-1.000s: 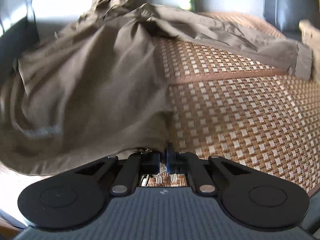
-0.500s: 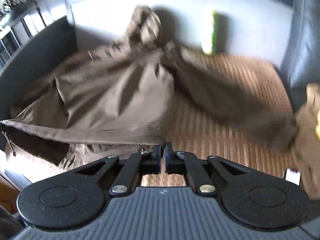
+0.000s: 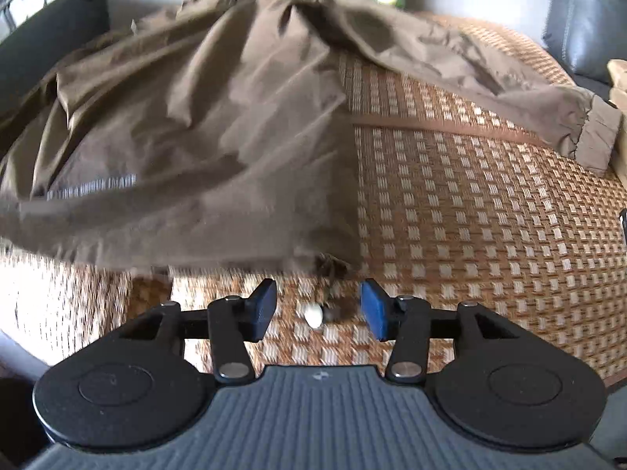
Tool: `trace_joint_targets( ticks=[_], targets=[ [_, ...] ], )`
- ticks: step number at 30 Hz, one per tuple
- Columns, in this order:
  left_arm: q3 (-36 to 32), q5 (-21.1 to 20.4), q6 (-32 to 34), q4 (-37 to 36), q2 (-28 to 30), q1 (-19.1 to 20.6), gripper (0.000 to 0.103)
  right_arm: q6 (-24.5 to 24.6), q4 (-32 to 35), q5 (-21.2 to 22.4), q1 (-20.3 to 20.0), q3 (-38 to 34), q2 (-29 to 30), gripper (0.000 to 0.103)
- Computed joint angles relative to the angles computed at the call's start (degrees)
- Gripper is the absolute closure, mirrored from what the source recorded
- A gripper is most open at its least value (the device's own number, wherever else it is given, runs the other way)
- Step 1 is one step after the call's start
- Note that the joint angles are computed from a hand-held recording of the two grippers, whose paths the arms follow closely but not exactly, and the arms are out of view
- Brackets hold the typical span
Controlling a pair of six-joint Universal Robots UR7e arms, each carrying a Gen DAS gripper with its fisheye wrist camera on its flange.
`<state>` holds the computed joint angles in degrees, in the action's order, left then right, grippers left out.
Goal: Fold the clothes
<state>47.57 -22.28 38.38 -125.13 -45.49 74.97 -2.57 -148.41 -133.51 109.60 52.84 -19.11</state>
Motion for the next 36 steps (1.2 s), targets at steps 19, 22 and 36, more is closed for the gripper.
trace_joint_targets(
  ticks=[19, 22, 36],
  targets=[
    [-18.57, -11.06, -30.79, 28.85, 2.77, 0.29, 0.103, 6.33, 7.84, 5.92, -0.14, -15.21, 2.99, 0.097],
    [-21.11, -15.95, -36.07, 33.22, 1.26, -0.16, 0.103, 4.95, 12.65, 5.97, 1.43, -15.7, 0.12, 0.098],
    [-14.21, -9.14, -26.29, 42.95, -0.42, 1.29, 0.035, 6.3, 27.32, 2.32, -2.16, -7.94, -2.52, 0.048]
  ],
)
